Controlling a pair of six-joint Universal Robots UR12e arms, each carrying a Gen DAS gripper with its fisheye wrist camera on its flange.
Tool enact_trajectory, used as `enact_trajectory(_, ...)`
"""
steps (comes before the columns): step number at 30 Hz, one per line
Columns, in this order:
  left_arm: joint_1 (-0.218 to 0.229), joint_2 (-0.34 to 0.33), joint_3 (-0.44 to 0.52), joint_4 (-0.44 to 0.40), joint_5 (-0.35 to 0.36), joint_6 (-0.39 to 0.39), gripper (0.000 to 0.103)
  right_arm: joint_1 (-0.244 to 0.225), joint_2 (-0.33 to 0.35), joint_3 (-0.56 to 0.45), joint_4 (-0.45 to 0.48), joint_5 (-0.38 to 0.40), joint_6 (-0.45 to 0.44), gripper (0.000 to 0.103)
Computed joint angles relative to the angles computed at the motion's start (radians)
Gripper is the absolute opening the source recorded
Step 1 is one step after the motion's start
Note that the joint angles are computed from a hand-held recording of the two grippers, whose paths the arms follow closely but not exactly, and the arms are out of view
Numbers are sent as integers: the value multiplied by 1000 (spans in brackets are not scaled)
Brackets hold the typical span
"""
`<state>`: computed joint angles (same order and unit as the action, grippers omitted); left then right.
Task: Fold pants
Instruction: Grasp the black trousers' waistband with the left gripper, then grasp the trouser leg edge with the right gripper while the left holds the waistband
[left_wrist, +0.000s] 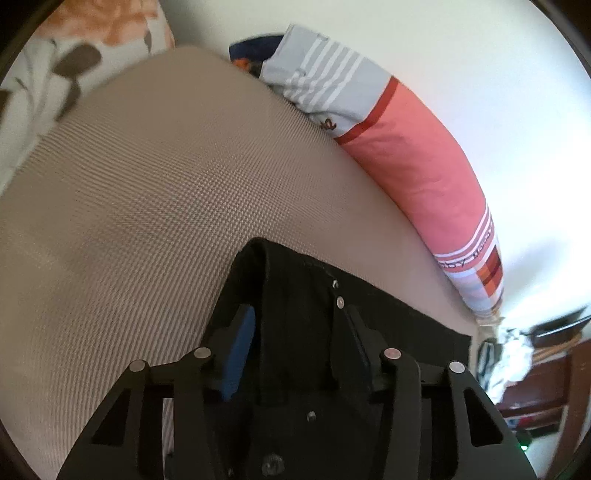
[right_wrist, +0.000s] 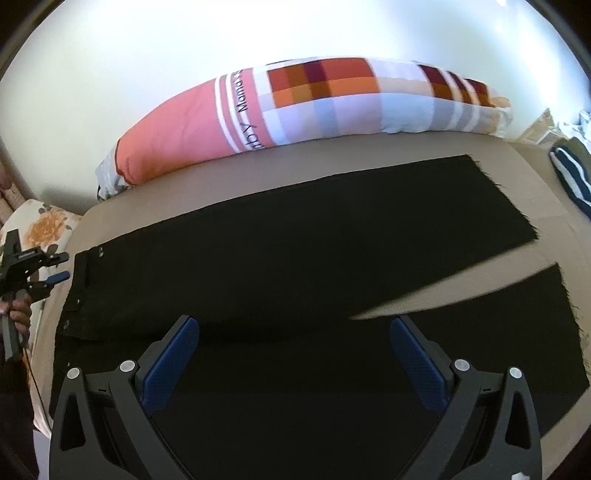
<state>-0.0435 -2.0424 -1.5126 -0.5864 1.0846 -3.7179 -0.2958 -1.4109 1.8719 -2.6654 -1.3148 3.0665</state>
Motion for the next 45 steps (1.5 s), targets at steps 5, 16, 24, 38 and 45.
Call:
enact_trajectory(5, 18, -42, 34, -27, -54, 25, 42, 22, 33, -33, 20, -15, 4, 103)
enact_trajectory(16, 24, -97, 70, 0, -240, 104, 34, 51, 94, -92, 31, -26, -32, 103)
enact_trajectory(24, 1, -124, 93, 24, -186, 90, 13, 60, 127, -143, 58, 4, -127, 103)
enact_trajectory(38, -40, 6, -23, 257, -143, 270, 7, 47, 294, -486, 428, 149, -680, 103)
enact_trajectory(45, -42, 47, -84, 356, -163, 339, 7, 77, 395, -674, 705, 89, -1001, 81)
